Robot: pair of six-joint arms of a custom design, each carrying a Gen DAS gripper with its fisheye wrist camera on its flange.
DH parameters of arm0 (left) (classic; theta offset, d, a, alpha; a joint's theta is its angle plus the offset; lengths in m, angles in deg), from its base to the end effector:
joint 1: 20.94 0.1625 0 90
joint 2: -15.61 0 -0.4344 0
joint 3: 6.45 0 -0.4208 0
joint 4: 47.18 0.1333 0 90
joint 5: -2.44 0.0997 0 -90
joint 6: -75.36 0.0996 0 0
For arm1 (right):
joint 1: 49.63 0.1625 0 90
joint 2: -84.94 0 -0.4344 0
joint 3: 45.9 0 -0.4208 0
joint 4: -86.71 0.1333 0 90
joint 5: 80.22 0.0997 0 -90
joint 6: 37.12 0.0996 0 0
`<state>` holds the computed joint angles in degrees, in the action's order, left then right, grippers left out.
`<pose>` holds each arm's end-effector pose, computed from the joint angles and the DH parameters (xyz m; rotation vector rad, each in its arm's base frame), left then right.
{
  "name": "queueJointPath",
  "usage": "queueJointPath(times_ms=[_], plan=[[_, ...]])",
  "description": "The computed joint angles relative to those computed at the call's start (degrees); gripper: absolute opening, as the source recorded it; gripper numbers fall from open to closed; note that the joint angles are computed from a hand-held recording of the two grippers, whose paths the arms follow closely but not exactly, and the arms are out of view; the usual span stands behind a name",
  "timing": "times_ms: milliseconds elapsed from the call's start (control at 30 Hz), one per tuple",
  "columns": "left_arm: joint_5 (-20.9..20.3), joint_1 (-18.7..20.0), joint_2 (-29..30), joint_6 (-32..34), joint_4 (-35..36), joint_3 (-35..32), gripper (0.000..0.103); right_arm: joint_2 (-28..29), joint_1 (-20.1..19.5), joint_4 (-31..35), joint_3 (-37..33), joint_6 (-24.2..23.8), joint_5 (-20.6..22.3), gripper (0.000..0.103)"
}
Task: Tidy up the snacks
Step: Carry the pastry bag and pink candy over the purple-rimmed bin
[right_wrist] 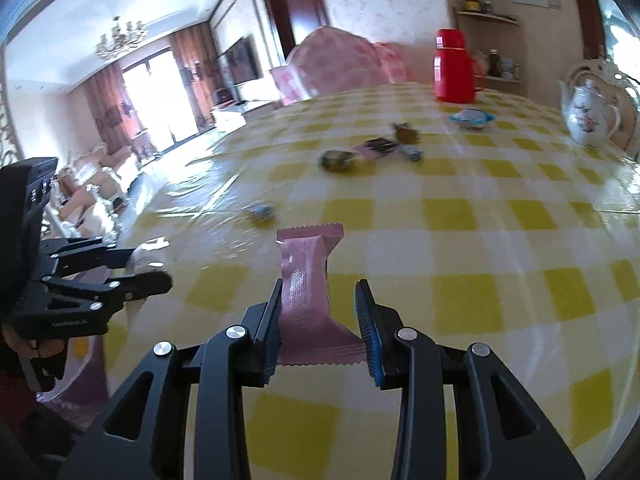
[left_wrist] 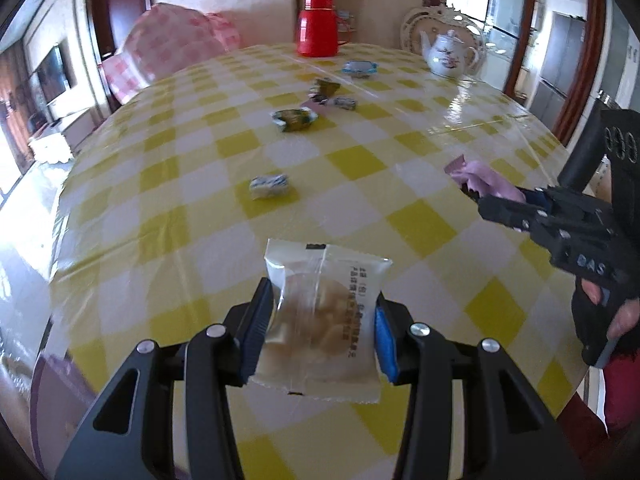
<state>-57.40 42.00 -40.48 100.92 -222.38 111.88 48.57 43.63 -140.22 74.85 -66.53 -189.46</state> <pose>-0.0932 -0.5854 0.1102 1.0143 2.3690 -0.5316 0.1302 -0.5197 0.0233 0.4850 -2.3730 1.0682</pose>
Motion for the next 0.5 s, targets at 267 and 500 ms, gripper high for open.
queueJointPath(times_ms=[267,500], plan=[[5.2,0.5,-4.4,0.9,-7.9,5.9,0.047,4.1,3.6,2.7,-2.2,-0.9,0.8,0.035],[8.6,2.5,-8.2,1.4,-10.6,8.7,0.047,7.1,7.2,5.6,-4.7,-2.1,0.7,0.035]])
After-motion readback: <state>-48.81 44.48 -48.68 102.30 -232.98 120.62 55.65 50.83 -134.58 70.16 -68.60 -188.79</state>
